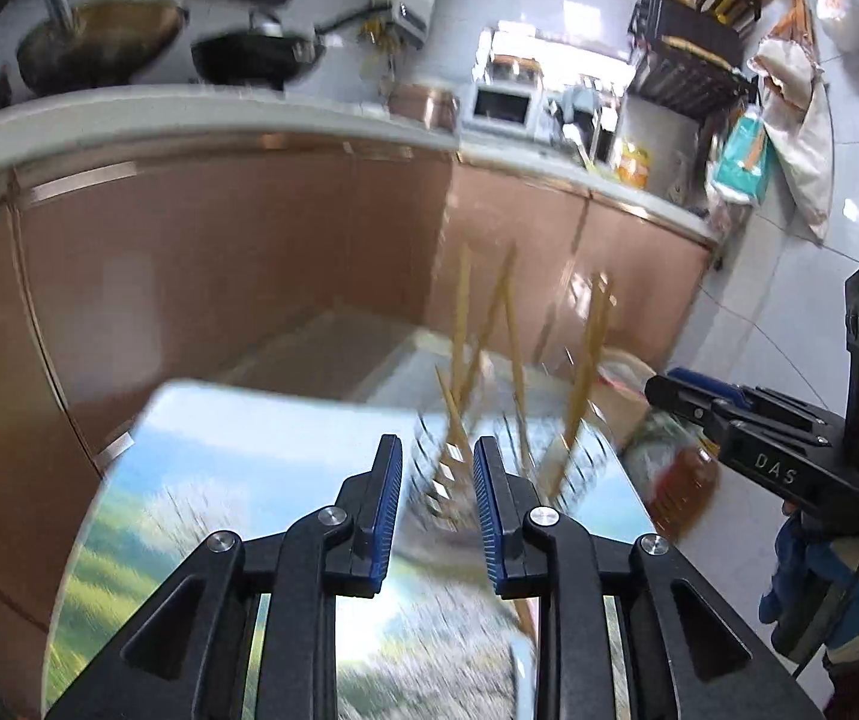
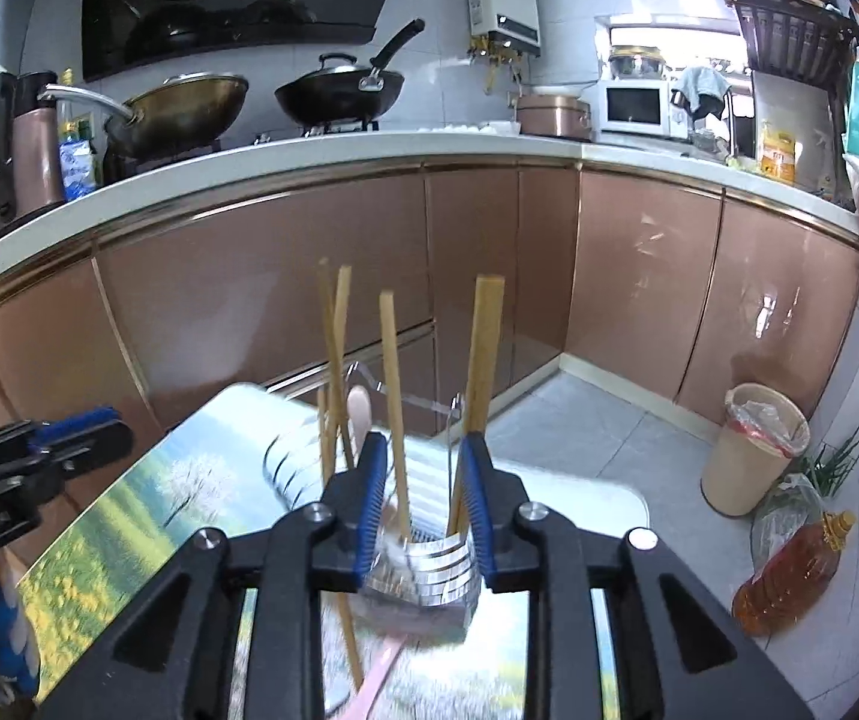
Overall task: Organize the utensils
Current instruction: 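Lower spoons into the wire holder and open both tools, then move both open tools down toward the light blue and pink spoons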
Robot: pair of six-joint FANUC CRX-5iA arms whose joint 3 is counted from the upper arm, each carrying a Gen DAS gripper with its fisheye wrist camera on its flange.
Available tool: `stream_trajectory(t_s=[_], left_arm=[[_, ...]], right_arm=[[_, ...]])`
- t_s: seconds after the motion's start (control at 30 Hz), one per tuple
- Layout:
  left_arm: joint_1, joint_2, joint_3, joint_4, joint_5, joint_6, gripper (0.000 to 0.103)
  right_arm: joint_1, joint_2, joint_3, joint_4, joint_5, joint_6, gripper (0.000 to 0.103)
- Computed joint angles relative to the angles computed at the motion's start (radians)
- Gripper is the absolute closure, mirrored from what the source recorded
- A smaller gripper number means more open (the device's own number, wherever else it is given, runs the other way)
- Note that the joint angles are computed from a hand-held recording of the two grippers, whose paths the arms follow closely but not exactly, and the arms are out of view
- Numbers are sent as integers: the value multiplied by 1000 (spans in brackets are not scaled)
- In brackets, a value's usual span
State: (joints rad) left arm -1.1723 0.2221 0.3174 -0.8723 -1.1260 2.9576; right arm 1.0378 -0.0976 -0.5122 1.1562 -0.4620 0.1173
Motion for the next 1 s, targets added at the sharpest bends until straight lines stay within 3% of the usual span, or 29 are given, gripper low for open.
stream_trajectory(t_s=[0.17,0.33,0.47,0.77,1.0], left_arm=[[72,-11,-81,216,162,-123,79],[162,9,-182,499,329,-316,79],[215,29,-262,725,421,-510,79],[219,92,-282,966,413,-817,78],[195,168,-198,963,322,-856,76]], right_arm=[[60,6,45,-427,-49,305,78],[47,71,132,-847,-89,612,78],[23,127,197,-1028,-131,767,78],[-3,192,262,-1119,-164,847,78],[-17,222,298,-1158,-188,885,78]])
